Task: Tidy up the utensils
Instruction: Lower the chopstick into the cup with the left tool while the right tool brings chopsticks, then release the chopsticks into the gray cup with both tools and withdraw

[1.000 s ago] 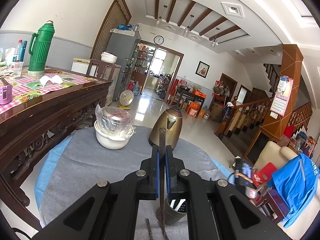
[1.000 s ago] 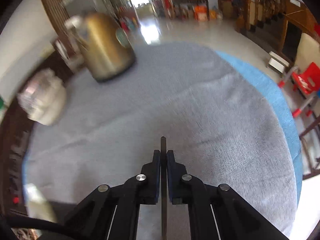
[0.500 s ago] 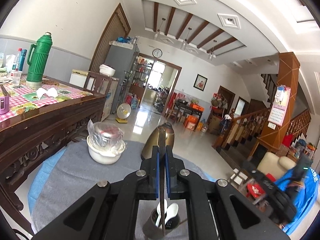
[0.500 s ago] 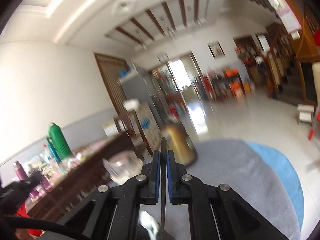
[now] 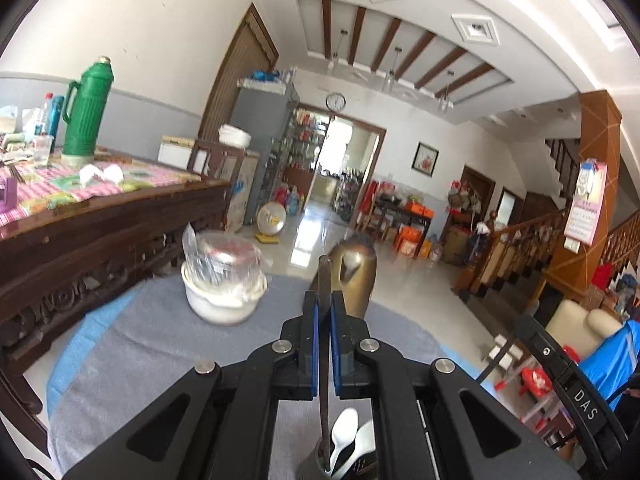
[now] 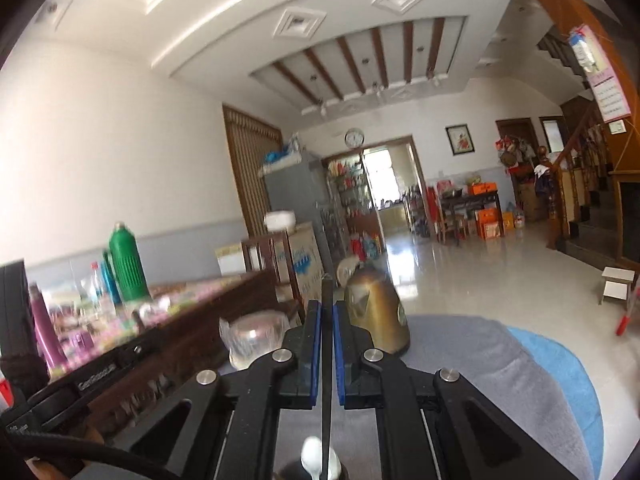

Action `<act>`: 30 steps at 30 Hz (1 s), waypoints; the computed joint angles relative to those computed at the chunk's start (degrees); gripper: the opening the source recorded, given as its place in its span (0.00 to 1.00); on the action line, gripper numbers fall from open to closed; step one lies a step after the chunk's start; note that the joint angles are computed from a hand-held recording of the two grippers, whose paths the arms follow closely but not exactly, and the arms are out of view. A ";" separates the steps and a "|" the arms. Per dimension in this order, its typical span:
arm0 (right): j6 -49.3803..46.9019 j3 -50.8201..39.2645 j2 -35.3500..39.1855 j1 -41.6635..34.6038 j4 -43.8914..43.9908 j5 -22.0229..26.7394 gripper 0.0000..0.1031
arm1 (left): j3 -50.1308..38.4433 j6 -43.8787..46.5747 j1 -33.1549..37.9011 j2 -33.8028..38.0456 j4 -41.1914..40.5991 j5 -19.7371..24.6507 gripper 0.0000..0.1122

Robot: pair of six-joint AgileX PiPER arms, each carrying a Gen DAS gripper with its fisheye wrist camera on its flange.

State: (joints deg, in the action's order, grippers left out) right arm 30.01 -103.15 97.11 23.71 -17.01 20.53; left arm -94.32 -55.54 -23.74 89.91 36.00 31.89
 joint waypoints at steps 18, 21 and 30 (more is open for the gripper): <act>-29.53 20.00 -11.28 -8.98 40.74 -0.48 0.34 | 14.52 4.05 -3.24 -11.93 -0.84 5.10 0.50; -26.75 24.58 -13.14 -9.46 37.59 -0.42 0.35 | 16.14 4.11 -5.53 -12.88 -0.75 10.47 0.55; -30.48 32.56 -17.67 -13.37 41.82 4.61 0.35 | 19.26 -0.43 -13.69 -15.13 4.47 23.29 0.57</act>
